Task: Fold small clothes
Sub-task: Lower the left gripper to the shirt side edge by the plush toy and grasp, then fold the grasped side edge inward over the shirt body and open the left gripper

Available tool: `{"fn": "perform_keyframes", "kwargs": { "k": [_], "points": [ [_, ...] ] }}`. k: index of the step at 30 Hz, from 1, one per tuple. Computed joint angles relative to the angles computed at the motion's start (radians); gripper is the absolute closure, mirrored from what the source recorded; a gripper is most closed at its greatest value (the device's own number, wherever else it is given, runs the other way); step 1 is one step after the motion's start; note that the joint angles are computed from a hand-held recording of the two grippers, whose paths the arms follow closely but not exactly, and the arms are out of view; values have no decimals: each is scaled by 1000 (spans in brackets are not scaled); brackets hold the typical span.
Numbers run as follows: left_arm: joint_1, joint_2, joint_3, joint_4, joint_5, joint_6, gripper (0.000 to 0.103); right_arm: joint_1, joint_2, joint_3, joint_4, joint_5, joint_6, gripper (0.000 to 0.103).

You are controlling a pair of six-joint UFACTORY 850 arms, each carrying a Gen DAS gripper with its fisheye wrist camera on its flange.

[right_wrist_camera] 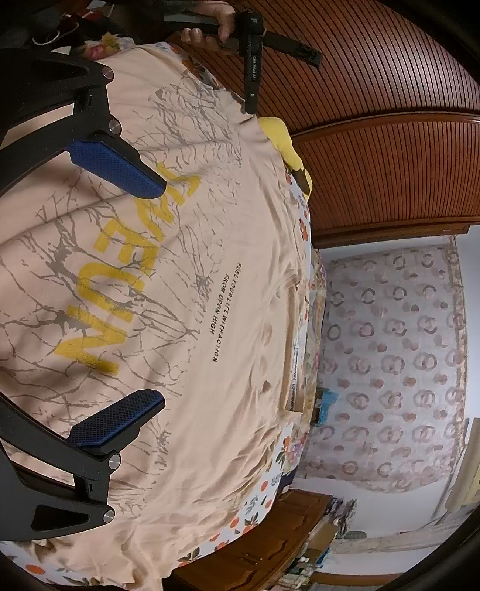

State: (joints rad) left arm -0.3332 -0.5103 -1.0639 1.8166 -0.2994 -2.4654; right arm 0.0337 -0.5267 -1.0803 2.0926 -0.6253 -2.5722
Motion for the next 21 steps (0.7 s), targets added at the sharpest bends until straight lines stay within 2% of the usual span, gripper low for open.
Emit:
{"fn": "perform_keyframes", "kwargs": {
  "k": [2,3,5,8,10,12,15,21],
  "points": [
    [-3,-2,-2,-5,11,27,58,0,-2,-1,0,-3,0,0],
    [-5,-8,-11,-59,12,98,61,1,-5,-7,-2,-1,2,0],
    [-4,-17,-23,-173,24,237,62,2,-4,-5,1,-2,-2,0],
    [-5,-16,-28,-237,16,322,65,2,-5,-4,-1,-5,-2,0],
    [-4,-16,-31,-262,18,360,89,1,-6,-6,-8,-5,5,0],
    [-5,-14,-34,-260,15,373,98,-1,-7,-9,-18,-5,15,0],
    [-20,-4,-52,-232,-1,367,98,-1,-8,-12,-28,-2,26,0],
    [-80,4,-146,-223,-15,473,98,-2,-10,-14,-31,0,27,0]
  ]
}}
